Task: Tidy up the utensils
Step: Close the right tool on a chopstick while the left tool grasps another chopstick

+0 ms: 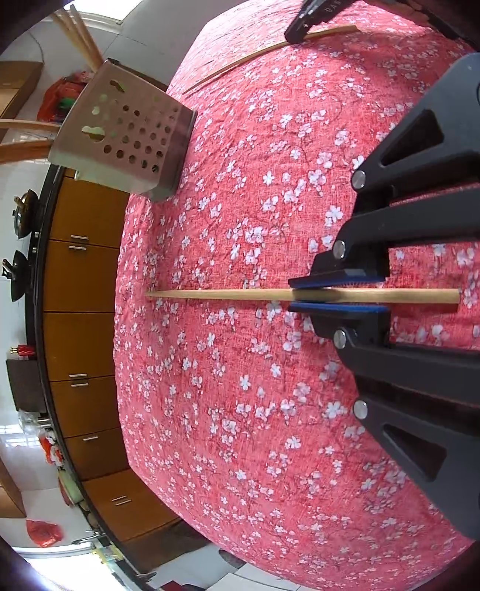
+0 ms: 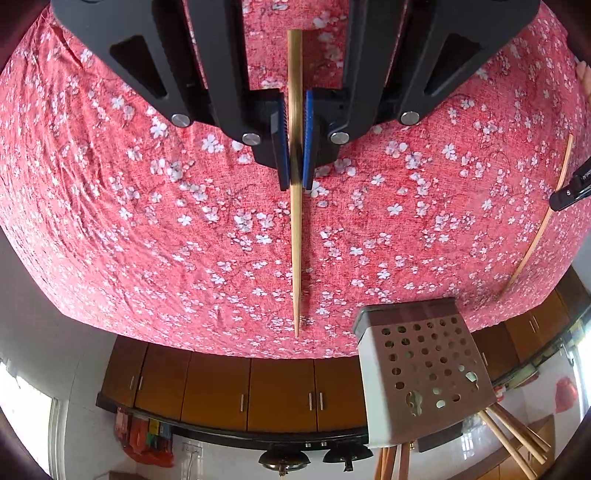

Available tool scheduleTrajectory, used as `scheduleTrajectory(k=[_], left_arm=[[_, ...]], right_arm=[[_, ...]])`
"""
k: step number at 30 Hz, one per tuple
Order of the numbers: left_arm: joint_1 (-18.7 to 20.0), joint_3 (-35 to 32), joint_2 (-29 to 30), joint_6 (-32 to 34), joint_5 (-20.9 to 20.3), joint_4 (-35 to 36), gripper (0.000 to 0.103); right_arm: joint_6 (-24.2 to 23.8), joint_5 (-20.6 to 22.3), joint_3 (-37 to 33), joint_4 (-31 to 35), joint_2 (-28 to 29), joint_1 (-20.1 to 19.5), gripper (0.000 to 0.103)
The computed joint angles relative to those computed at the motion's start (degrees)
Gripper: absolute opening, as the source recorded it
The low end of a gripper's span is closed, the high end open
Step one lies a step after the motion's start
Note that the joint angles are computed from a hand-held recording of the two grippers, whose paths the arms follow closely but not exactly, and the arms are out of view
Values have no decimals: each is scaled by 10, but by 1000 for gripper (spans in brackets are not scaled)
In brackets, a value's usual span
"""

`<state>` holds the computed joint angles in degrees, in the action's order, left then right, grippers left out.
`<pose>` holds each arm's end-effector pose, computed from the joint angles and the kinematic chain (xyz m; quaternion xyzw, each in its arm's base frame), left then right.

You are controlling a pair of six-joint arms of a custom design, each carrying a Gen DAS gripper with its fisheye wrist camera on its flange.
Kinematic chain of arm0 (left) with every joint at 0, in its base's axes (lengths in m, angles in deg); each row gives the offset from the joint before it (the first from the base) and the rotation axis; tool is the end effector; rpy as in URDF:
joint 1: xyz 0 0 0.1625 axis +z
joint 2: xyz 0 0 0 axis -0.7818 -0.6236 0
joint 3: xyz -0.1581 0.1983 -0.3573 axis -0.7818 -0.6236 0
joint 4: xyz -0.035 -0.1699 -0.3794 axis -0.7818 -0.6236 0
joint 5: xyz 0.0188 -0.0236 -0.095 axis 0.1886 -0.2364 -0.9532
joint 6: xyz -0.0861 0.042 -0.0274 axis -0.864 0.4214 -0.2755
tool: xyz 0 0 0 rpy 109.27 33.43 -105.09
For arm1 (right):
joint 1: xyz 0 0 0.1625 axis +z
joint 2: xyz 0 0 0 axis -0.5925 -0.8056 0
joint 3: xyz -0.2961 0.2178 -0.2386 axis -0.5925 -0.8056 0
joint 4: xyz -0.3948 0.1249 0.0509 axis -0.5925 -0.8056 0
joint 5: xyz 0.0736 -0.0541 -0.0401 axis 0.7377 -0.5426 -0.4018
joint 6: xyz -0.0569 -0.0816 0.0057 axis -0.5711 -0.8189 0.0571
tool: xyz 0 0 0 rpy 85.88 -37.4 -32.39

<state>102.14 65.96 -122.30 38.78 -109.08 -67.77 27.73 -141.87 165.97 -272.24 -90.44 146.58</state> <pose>-0.1801 -0.5449 0.2277 0.2242 0.8829 -0.2658 0.3156 0.2195 -0.4473 0.1867 -0.0042 -0.8461 0.3742 0.3795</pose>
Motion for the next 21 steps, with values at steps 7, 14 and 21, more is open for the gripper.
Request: scheduleTrajectory(k=[7,14,21], left_arm=[[-7,4,1,-2,-5,2,20],[-4,0,4,-2,-8,1,21],[-3,0,2,-3,-13,0,21]], right_arm=[[0,5,-2,-1,0,-3,8],[0,-4,-6,0,6,0,8],[3,1,2,0,-2,0,9]])
